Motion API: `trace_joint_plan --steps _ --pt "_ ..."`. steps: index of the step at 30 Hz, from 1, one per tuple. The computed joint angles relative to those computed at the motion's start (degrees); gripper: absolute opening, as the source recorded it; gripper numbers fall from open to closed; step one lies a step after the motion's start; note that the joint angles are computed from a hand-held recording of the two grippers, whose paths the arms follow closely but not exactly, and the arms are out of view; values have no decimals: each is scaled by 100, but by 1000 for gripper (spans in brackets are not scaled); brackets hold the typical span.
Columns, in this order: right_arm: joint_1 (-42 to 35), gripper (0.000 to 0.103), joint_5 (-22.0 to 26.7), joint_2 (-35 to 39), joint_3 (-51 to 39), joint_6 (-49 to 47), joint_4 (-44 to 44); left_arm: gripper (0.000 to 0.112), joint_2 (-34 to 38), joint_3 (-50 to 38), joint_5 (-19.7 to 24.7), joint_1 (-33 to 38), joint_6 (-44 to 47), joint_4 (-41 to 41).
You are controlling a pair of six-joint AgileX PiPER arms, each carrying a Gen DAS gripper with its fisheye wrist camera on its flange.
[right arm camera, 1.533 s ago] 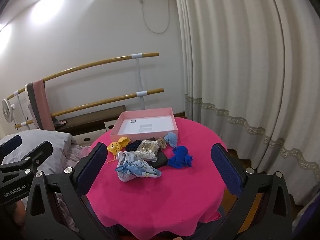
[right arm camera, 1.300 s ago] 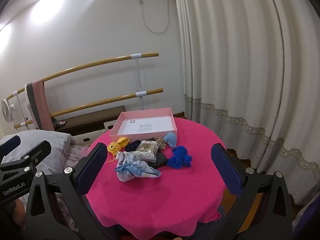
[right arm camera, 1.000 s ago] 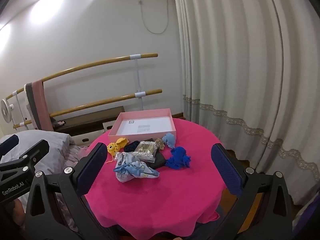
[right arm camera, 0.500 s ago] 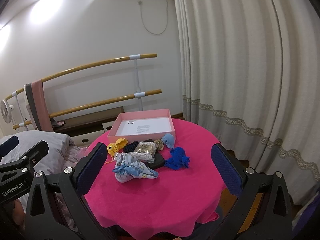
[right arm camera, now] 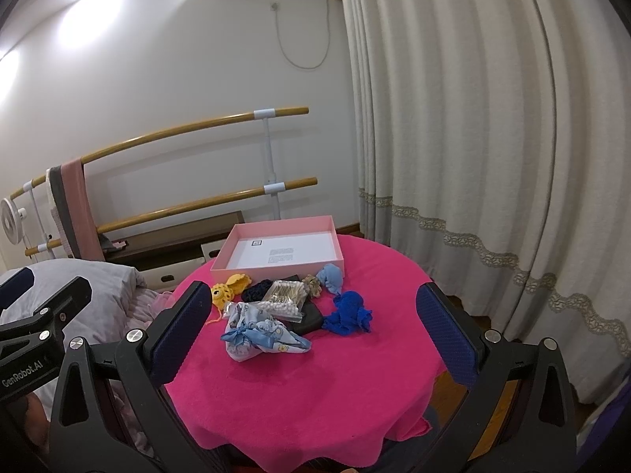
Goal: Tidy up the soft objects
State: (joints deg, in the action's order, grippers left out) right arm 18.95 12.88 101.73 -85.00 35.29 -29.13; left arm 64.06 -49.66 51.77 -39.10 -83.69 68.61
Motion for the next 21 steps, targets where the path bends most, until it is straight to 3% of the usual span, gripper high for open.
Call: trace_joint_plan --steps 21 --pt "-42 103 -1 17 -40 -97 107 103 -21 24 35 -39 -80 64"
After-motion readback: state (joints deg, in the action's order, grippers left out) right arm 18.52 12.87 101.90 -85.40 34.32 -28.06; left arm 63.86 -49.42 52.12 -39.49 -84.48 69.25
